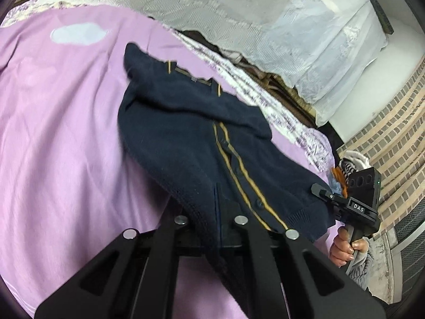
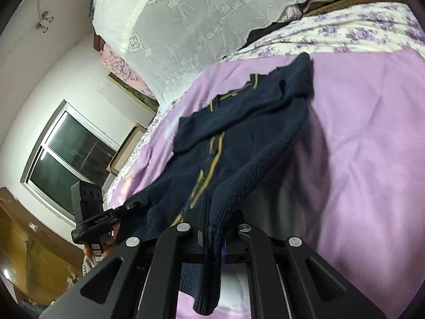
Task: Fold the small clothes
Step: 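Lift the hem with both tools and fold it toward the collar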
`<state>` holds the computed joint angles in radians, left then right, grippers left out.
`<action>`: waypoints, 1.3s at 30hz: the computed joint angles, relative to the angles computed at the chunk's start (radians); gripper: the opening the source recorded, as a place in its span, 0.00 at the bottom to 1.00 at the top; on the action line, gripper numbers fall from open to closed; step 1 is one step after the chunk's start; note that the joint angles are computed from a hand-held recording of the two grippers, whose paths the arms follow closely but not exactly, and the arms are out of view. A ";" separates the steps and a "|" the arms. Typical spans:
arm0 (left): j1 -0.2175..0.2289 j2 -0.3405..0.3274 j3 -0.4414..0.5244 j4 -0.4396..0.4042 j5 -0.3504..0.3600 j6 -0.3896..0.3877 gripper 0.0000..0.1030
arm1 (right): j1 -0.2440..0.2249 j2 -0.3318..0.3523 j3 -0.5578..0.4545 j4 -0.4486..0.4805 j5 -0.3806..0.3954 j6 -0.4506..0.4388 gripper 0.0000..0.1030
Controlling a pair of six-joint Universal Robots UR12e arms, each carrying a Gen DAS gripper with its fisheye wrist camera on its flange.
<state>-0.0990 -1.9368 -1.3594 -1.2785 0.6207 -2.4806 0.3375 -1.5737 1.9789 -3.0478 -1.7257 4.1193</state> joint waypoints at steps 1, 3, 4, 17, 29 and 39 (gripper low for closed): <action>-0.002 -0.004 0.006 0.006 -0.005 -0.009 0.04 | -0.006 0.000 -0.007 0.003 0.003 -0.003 0.07; -0.003 -0.013 0.020 0.013 -0.013 -0.030 0.04 | -0.018 0.002 -0.016 0.002 0.011 0.000 0.07; -0.005 -0.017 0.026 0.016 -0.016 -0.042 0.04 | -0.024 0.002 -0.017 -0.005 0.016 0.007 0.06; -0.038 -0.102 0.152 0.033 -0.027 -0.157 0.04 | -0.106 0.028 -0.041 -0.061 0.091 0.064 0.07; -0.071 -0.196 0.295 0.039 -0.001 -0.248 0.04 | -0.186 0.075 -0.095 -0.056 0.157 0.061 0.07; -0.098 -0.302 0.451 0.018 0.051 -0.329 0.04 | -0.256 0.119 -0.123 -0.052 0.200 0.079 0.07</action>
